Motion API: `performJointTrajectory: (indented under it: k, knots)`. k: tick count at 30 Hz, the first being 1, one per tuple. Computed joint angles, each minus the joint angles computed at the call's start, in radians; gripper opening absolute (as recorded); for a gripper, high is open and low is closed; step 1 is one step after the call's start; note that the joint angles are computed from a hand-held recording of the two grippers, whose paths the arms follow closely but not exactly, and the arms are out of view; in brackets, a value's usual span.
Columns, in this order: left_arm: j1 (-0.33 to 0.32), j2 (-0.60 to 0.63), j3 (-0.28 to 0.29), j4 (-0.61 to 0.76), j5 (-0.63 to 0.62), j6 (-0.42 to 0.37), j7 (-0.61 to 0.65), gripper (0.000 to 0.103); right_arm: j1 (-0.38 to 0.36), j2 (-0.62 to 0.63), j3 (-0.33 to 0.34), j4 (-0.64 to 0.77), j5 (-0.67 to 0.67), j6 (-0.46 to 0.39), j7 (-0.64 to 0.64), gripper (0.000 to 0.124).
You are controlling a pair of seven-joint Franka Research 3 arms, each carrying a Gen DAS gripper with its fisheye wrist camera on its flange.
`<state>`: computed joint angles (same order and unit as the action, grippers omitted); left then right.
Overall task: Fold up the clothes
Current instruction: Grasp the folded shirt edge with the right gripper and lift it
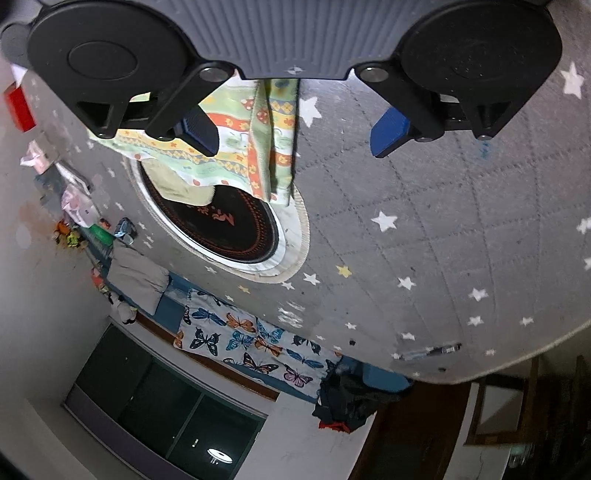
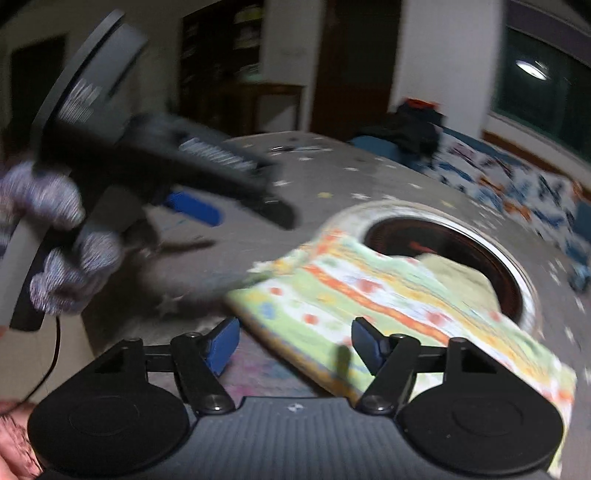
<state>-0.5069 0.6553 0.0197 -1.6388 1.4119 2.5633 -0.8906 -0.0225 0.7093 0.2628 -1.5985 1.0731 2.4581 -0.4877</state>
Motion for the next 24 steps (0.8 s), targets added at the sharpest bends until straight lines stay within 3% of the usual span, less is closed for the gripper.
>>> performJointTrajectory:
  k: [4,9,12,17,24]
  knots:
    - [0.011,0.000,0.010,-0.007,0.057,0.068,-0.085,0.087,0.017,-0.010,0.019,-0.037,0.002,0.036,-0.102,0.053]
    - [0.031,0.007,0.012,-0.001,0.107,0.133,-0.177,0.087,0.045,0.004,0.019,-0.032,-0.021,0.063,-0.116,0.044]
    - [0.043,0.016,0.013,0.008,0.144,0.172,-0.247,0.087,0.041,0.009,0.038,-0.039,0.005,0.105,-0.158,0.032]
    - [0.052,0.025,0.007,0.022,0.155,0.190,-0.289,0.087,0.036,0.022,0.029,-0.006,-0.006,0.063,-0.078,0.017]
    - [0.056,0.033,0.007,0.039,0.193,0.216,-0.388,0.088,0.002,0.023,0.027,0.043,0.025,-0.036,0.032,0.012]
